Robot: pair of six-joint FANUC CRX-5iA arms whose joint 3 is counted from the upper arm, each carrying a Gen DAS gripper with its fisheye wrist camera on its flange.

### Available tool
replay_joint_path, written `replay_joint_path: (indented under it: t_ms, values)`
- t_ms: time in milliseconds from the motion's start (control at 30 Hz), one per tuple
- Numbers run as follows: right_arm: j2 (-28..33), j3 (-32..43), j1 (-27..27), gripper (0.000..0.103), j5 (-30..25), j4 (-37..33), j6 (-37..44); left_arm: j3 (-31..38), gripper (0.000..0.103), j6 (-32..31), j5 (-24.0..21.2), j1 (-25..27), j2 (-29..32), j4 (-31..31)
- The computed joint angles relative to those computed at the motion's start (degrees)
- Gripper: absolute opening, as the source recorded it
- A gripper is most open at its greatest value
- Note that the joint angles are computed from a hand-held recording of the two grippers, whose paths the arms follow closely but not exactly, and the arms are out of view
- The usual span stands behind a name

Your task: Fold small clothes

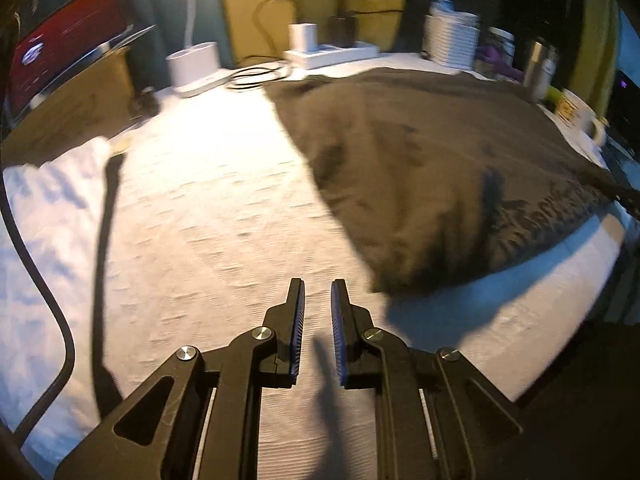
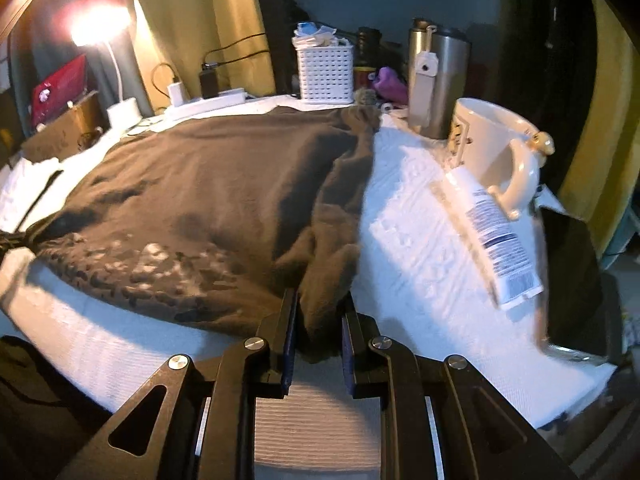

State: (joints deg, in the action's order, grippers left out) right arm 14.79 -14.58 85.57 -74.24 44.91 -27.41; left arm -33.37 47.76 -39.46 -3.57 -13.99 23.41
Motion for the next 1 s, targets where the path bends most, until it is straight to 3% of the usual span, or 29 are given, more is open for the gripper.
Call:
replay_joint_path:
  t_ms: [67,200,267,300,367,500,567,700,800,833,867,900,1000]
  values:
    - [-0.11,0.11,0.28,0.021,-0.09,-0.98,-0.03,-1.48,0.012,-2.86,0.2,1.08,-0.68,4.41]
    - [1.32,2.5,1.11,0.046,-5.12,-3.29,1.06,-3.25,0.016,-8.23,-0.16,0.52,-0.14,15.4]
    - [0.38,1.45,1.61,0.054,-5.48,-3.48,-1.49,-3.28,0.045,-9.41,0.67,-0.98,0.68,17.46]
    - [-0.1,0.92,1.88,0.056,-5.62,-3.63,-2.82,-3.22,0.047,-9.72,1.68,-2.3,1.18,17.92]
    - [-0.35,0.73,2.35,0.056,-6.19,-3.73,-3.75,-2.54,0.047,-9.07,2.35,-3.83,2.28,16.82]
    - [0.1,1.61,3.2,0.056,-9.52,-4.67,-4.99,1.69,0.05,1.45,2.57,-5.39,6.15,4.01]
    - [-1.02,0.26,3.62,0.056,-9.96,-4.56,-7.97,-0.02,0.05,-1.36,3.64,-4.82,5.44,6.92]
    - [-4.49,-4.95,4.08,0.056,-5.62,-0.08,-16.45,-0.13,0.047,-1.79,3.01,-4.56,4.73,6.27]
    - [-5.21,-7.38,2.74,0.056,-0.7,3.73,-19.06,-1.58,0.032,-5.2,3.28,-4.76,3.95,8.6]
    - [-5.38,-8.44,1.83,0.055,1.94,4.86,-20.14,-1.78,0.025,-5.64,3.2,-4.93,3.82,8.92]
    - [-5.56,-9.16,1.17,0.035,3.87,5.65,-20.73,-1.8,0.019,-6.12,3.21,-5.18,3.73,8.92]
    - [-5.58,-9.54,0.64,0.006,5.15,6.11,-21.01,-1.79,0.016,-6.74,3.4,-5.56,3.55,8.52]
    - [-4.89,-8.64,0.59,0.006,3.41,5.36,-21.68,-1.68,0.01,-5.85,4.18,-5.7,2.92,7.1]
